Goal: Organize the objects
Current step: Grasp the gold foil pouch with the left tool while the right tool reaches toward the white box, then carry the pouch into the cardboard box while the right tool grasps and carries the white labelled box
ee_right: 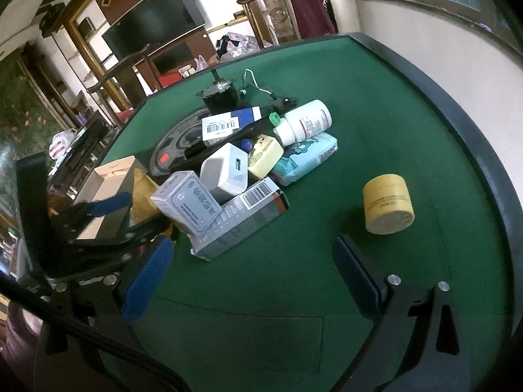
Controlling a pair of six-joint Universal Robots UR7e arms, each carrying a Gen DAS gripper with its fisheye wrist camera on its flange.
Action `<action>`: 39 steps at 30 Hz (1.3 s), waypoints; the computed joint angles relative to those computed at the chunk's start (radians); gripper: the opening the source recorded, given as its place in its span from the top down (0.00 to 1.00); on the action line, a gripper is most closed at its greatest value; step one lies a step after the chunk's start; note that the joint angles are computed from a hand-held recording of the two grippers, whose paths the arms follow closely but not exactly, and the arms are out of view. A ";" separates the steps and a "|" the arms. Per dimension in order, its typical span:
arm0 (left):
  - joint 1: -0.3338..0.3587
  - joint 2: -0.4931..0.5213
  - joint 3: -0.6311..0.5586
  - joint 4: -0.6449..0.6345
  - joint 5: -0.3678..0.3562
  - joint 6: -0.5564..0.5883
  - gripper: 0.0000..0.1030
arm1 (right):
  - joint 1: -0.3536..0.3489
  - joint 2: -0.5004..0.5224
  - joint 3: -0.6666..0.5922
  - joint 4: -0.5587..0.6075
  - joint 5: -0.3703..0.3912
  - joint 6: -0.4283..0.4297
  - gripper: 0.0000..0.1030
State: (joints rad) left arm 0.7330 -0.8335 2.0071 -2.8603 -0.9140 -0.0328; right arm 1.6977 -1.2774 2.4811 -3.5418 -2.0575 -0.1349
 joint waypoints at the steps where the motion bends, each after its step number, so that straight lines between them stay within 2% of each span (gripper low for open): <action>1: 0.004 0.006 -0.004 0.007 -0.011 -0.007 0.39 | 0.003 0.000 0.000 0.000 -0.001 0.000 0.05; 3: 0.007 0.013 -0.009 0.016 -0.017 -0.035 0.54 | 0.007 0.000 0.000 0.002 -0.005 0.000 0.05; 7: 0.011 -0.020 0.024 -0.041 -0.061 -0.053 0.63 | 0.015 0.007 -0.005 0.007 -0.010 -0.010 0.05; 13: -0.016 -0.110 0.107 -0.114 -0.077 -0.083 0.63 | 0.039 0.041 -0.044 0.032 -0.029 -0.029 0.05; 18: -0.035 -0.235 0.205 -0.150 -0.119 -0.143 0.63 | 0.086 0.127 -0.117 0.026 -0.087 -0.123 0.05; 21: -0.041 -0.302 0.251 -0.153 -0.130 -0.168 0.63 | 0.097 0.165 -0.155 0.064 -0.135 -0.156 0.05; 24: -0.036 -0.370 0.294 -0.157 -0.149 -0.189 0.62 | 0.083 0.155 -0.143 0.089 -0.108 -0.170 0.05; 28: -0.019 -0.404 0.323 -0.184 -0.157 -0.195 0.62 | 0.084 0.177 -0.155 0.142 -0.169 -0.188 0.05; 31: -0.009 -0.407 0.337 -0.206 -0.155 -0.206 0.62 | 0.098 0.219 -0.174 0.121 -0.223 -0.216 0.05; 34: 0.002 -0.419 0.351 -0.213 -0.155 -0.218 0.62 | 0.123 0.258 -0.198 0.123 -0.285 -0.227 0.15; 36: 0.003 -0.430 0.363 -0.222 -0.150 -0.213 0.62 | 0.133 0.271 -0.207 0.154 -0.300 -0.232 0.42; 38: 0.000 -0.438 0.373 -0.232 -0.133 -0.208 0.62 | 0.127 0.272 -0.213 0.205 -0.302 -0.207 0.59; 39: -0.002 -0.446 0.380 -0.236 -0.128 -0.206 0.62 | 0.124 0.272 -0.209 0.198 -0.297 -0.202 0.60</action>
